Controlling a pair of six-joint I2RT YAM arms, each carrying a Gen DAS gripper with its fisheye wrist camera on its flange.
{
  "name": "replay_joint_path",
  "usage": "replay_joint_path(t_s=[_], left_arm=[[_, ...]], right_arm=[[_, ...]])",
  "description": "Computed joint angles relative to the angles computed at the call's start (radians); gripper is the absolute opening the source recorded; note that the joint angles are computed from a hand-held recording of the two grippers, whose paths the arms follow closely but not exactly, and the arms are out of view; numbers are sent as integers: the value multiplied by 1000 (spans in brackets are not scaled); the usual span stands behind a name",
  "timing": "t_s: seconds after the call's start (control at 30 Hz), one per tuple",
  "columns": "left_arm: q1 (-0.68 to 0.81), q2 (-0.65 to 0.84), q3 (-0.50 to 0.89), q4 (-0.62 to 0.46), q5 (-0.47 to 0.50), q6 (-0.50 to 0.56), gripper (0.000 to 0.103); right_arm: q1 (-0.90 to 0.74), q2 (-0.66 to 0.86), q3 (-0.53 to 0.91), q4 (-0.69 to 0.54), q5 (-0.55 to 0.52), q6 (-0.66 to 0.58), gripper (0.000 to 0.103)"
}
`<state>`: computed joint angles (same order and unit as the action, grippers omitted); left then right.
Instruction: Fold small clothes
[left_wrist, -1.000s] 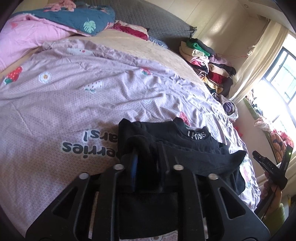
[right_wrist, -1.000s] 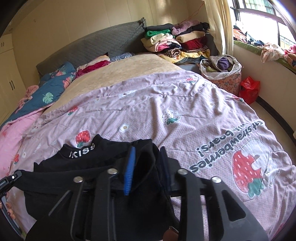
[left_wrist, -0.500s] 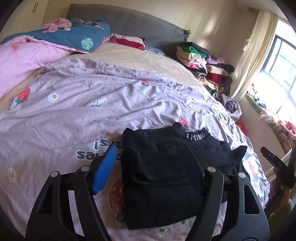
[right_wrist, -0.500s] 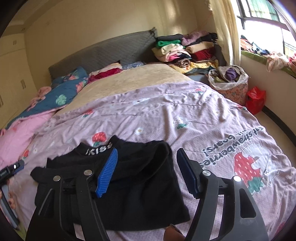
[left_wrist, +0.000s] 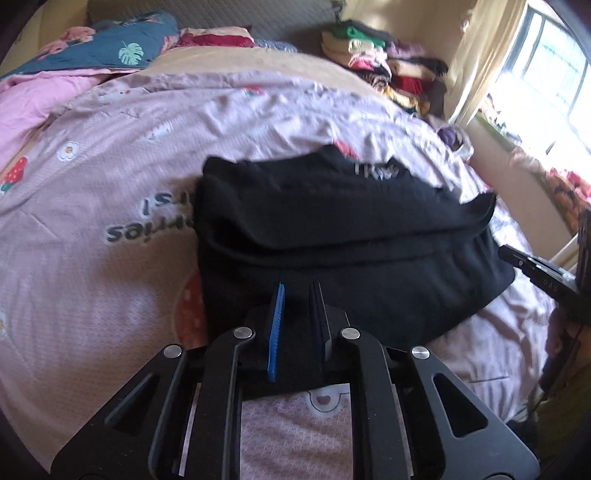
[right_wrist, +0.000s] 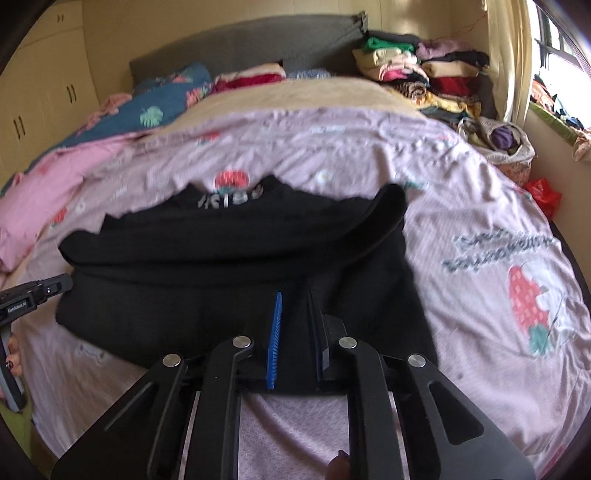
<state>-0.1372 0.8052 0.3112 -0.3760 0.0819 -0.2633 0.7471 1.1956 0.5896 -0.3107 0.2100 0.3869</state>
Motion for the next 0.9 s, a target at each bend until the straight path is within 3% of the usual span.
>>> replay_joint_path(t_s=[0.1, 0.27, 0.53, 0.77, 0.9], left_arm=[[-33, 99, -1, 86, -49, -11, 8], [13, 244, 42, 193, -36, -1, 8], [96, 460, 142, 321, -11, -9, 8], [168, 521, 214, 345, 0, -9, 19], [233, 485, 224, 345, 15, -16, 31]], right_arm=[[-11, 128, 34, 16, -1, 35, 13], [-70, 260, 74, 120, -32, 30, 13], [-136, 392, 186, 183, -52, -20, 13], [-221, 435, 263, 211, -97, -79, 13], [-299, 406, 275, 195, -122, -96, 14]])
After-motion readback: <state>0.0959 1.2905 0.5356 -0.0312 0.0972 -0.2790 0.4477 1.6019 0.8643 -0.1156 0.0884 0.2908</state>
